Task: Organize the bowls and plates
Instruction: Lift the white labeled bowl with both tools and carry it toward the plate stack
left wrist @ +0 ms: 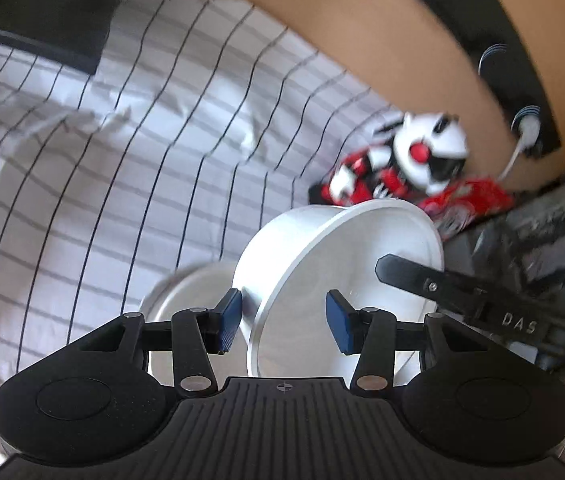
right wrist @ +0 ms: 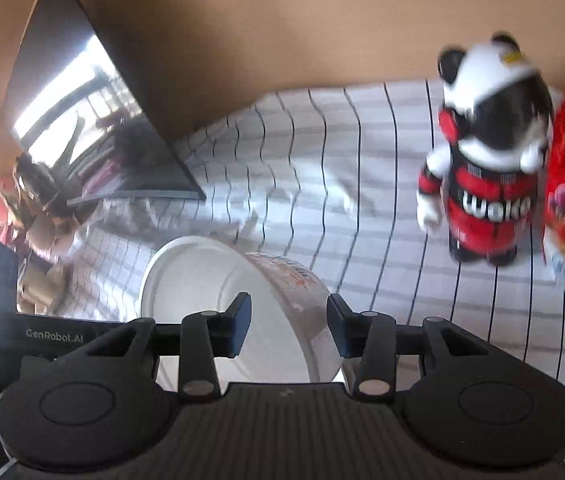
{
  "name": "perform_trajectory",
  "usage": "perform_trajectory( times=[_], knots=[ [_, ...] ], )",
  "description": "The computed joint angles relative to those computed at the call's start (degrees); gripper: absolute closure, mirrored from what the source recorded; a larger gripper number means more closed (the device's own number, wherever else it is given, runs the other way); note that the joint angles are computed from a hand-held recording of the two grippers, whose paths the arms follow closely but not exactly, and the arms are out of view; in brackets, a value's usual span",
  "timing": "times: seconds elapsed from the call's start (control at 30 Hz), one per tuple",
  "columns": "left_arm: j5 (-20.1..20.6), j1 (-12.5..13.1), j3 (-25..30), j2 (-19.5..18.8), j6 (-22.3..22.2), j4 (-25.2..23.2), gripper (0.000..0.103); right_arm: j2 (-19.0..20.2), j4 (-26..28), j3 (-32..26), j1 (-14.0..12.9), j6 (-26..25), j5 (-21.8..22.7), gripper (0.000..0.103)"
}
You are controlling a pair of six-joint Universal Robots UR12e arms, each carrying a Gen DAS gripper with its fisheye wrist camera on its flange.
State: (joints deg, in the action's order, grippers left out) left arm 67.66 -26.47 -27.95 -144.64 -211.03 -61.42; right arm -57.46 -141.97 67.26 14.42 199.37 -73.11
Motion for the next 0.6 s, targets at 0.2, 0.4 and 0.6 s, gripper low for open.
perform_trajectory(
  times=[0.2, 0.4, 0.6],
  knots=[
    [2.9, -0.4, -5.3, 2.3, -2.5, -2.0, 0.053, 0.9, 3.7, 1.0, 0.2, -0.3, 3.4, 0.060],
    [6.4, -0.6, -9.7, 4.2, -3.7, 1.2, 0.055, 2.9, 6.8, -0.2, 0.7, -1.2, 4.5, 0.060],
    [6.5, -0.4, -11.3, 5.2, -5.1, 4.5, 0.060, 3.2, 7.5, -0.2, 0.2, -0.5, 6.9, 0.060]
  ],
)
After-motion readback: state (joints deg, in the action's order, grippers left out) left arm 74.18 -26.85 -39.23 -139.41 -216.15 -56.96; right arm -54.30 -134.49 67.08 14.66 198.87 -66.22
